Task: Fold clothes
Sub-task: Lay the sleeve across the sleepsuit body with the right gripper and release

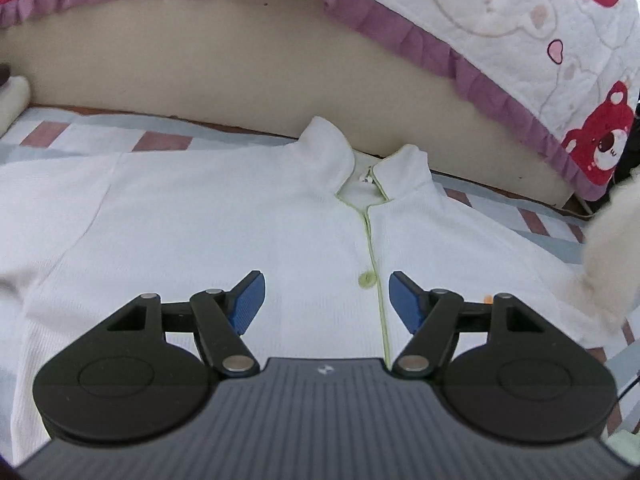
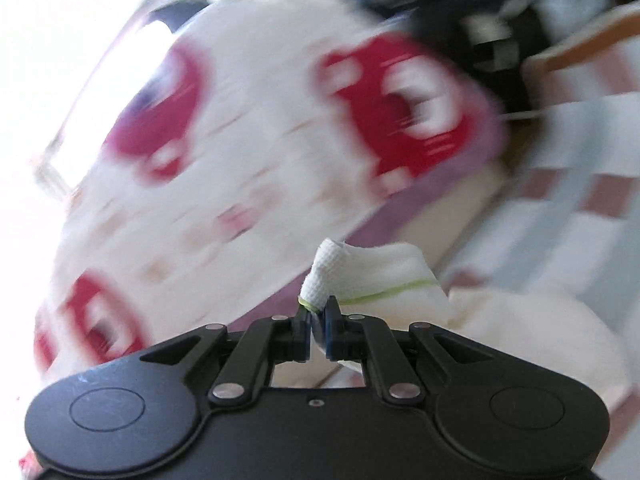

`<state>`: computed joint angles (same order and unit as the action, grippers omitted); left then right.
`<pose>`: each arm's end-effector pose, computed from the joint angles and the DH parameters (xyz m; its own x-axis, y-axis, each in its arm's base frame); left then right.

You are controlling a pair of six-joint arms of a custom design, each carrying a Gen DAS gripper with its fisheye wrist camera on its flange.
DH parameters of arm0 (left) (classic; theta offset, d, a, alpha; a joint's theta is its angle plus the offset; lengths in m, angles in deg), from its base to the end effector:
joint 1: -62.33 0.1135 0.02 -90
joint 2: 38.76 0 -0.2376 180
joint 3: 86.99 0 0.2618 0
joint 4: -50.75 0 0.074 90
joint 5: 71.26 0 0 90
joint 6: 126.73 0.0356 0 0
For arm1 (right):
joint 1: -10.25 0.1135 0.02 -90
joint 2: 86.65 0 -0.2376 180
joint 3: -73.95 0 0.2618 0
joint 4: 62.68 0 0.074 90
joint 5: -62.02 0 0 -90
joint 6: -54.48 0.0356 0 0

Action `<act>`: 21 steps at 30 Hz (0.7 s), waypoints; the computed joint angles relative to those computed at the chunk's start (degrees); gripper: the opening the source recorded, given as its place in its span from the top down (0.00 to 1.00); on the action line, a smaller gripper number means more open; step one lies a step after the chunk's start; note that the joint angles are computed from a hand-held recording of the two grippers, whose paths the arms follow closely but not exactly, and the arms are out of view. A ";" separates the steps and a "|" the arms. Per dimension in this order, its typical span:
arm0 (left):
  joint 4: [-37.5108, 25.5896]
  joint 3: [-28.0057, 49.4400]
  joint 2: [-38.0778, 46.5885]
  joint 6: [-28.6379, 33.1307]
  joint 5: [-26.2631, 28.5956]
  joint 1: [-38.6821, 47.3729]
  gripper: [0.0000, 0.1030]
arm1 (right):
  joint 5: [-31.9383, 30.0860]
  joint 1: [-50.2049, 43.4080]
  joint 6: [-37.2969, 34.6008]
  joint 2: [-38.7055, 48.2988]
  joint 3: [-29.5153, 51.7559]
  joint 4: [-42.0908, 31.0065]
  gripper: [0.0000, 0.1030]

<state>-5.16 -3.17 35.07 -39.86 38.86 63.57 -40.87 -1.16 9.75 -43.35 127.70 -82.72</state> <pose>0.2866 -0.0060 0.3099 -0.7291 -0.0671 -0.6811 0.1794 0.9417 -0.2847 0.2091 -0.0341 0.3058 -0.1311 0.7330 -0.6675 0.1000 0.6797 0.7267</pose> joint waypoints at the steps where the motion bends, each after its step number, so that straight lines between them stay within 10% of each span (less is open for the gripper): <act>1: -0.32 -0.09 -0.13 0.09 0.55 0.63 0.34 | 1.26 4.28 -0.64 1.18 0.42 1.79 0.92; 13: 4.68 -7.05 -0.76 -2.74 6.40 7.52 0.33 | 4.12 31.79 -10.31 28.18 11.07 6.11 0.85; 21: 5.55 -10.40 -4.33 -2.26 -0.69 -0.41 0.33 | 28.90 36.69 -21.44 24.29 24.40 -35.46 0.47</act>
<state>0.39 -13.58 30.75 -42.13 38.17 63.16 -11.97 35.53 -11.69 -19.07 152.11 -118.18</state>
